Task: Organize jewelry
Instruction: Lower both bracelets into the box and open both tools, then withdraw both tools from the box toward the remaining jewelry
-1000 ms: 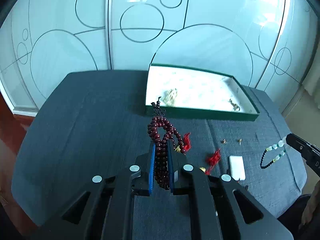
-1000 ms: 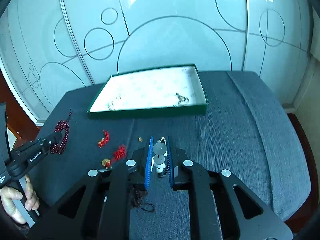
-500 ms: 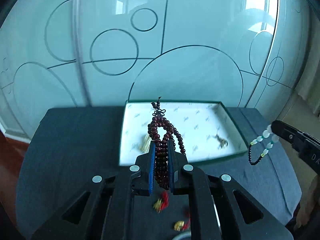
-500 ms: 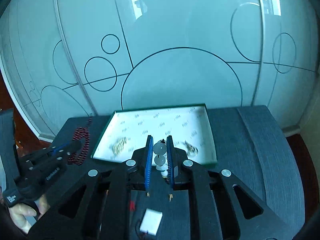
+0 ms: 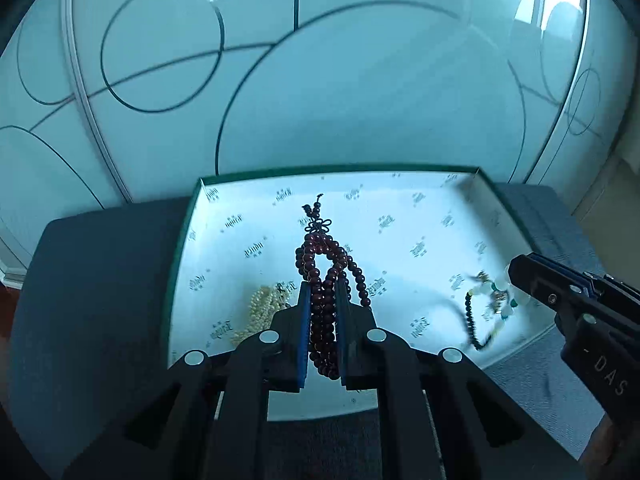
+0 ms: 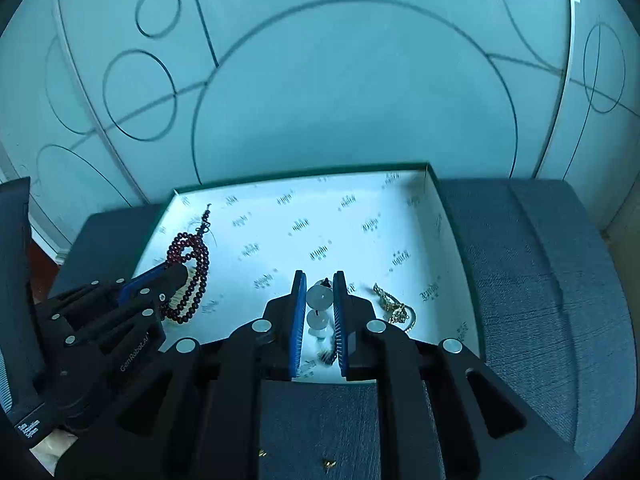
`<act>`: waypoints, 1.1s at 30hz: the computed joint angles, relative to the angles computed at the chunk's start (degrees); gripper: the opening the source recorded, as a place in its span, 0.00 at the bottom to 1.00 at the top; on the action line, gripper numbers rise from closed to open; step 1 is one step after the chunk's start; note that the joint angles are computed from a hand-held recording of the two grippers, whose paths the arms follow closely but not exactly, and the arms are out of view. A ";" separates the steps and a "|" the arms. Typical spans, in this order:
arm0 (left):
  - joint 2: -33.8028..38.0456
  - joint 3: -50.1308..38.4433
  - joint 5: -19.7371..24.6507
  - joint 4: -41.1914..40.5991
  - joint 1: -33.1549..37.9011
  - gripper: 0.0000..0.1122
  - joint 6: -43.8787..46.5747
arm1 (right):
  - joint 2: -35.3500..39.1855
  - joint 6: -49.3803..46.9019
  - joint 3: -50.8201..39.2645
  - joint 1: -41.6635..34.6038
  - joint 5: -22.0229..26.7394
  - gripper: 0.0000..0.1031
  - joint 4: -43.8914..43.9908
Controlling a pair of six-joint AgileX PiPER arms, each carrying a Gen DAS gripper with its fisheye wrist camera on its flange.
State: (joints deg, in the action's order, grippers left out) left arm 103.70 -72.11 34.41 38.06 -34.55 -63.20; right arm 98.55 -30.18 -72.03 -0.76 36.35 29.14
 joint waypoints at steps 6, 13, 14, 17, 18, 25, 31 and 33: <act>3.96 -1.45 -1.93 -3.71 1.26 0.12 3.03 | 5.98 2.14 -3.08 -0.06 0.93 0.13 -0.94; 1.04 1.19 -2.27 -1.32 -0.04 0.53 -1.50 | 4.13 -0.41 -1.72 -1.77 1.38 0.24 2.64; 0.05 1.41 -2.29 -2.42 -0.11 0.55 -0.86 | 3.33 -0.77 -1.61 -2.13 1.73 0.24 3.14; -4.27 4.05 -1.95 -1.39 -0.71 0.59 -2.13 | -0.94 -3.02 -0.32 -4.01 3.56 0.24 5.48; -6.56 5.43 -1.12 -0.40 -1.33 0.59 -3.41 | -2.80 -3.90 0.61 -4.84 4.15 0.24 6.17; -18.51 15.97 4.16 2.84 -5.60 0.59 -12.80 | -12.87 -9.00 10.15 -10.60 8.88 0.24 8.31; -22.43 24.84 4.01 4.25 -9.53 0.59 -21.65 | -19.88 -12.64 20.48 -14.94 10.93 0.24 7.70; -21.95 26.67 3.21 5.18 -10.93 0.59 -24.54 | -21.12 -13.27 22.66 -15.66 10.91 0.24 7.60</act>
